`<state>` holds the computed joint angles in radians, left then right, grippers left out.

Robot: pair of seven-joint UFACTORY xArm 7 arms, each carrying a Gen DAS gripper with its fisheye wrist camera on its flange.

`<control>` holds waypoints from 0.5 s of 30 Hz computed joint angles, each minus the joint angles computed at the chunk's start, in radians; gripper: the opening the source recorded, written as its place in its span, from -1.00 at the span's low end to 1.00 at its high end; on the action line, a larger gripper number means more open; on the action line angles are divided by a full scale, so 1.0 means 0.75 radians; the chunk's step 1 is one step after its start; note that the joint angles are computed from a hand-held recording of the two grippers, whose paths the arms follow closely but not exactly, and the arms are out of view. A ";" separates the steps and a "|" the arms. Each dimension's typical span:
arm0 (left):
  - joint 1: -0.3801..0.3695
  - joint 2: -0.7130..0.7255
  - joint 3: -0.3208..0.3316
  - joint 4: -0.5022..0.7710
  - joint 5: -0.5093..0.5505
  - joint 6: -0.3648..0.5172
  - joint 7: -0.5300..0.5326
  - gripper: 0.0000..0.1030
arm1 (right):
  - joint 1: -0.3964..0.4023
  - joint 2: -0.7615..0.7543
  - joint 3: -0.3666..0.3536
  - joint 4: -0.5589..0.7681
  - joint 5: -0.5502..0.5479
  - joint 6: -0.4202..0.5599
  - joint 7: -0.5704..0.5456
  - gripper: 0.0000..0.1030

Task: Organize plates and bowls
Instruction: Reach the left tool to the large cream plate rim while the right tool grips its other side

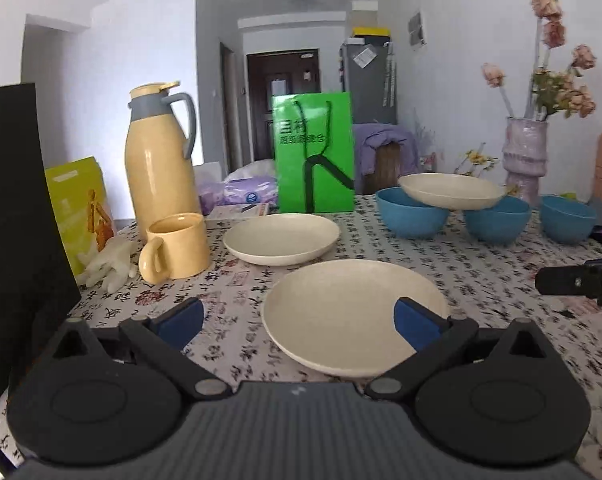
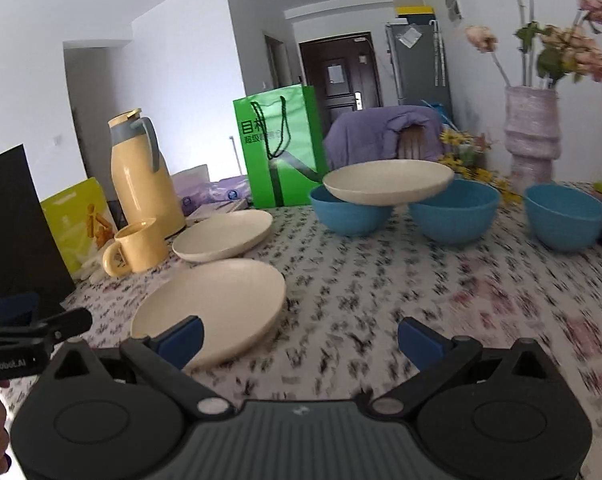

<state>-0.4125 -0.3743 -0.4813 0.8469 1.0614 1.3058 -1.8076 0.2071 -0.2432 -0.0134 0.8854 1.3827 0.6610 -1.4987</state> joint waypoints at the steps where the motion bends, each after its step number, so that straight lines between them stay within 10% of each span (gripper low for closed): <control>1: 0.007 0.000 0.019 -0.003 -0.005 -0.014 0.008 1.00 | 0.008 0.036 0.005 0.034 0.011 0.004 -0.002 1.00; 8: 0.137 -0.086 0.237 -0.112 -0.093 -0.357 0.057 0.92 | 0.042 0.336 0.132 0.328 -0.151 -0.108 0.087 0.63; 10: 0.184 -0.098 0.293 -0.151 -0.108 -0.494 0.075 0.44 | 0.044 0.417 0.163 0.409 -0.253 -0.105 0.151 0.40; 15: 0.281 -0.059 0.325 -0.175 -0.183 -0.639 0.138 0.14 | 0.036 0.581 0.231 0.565 -0.511 -0.073 0.377 -0.06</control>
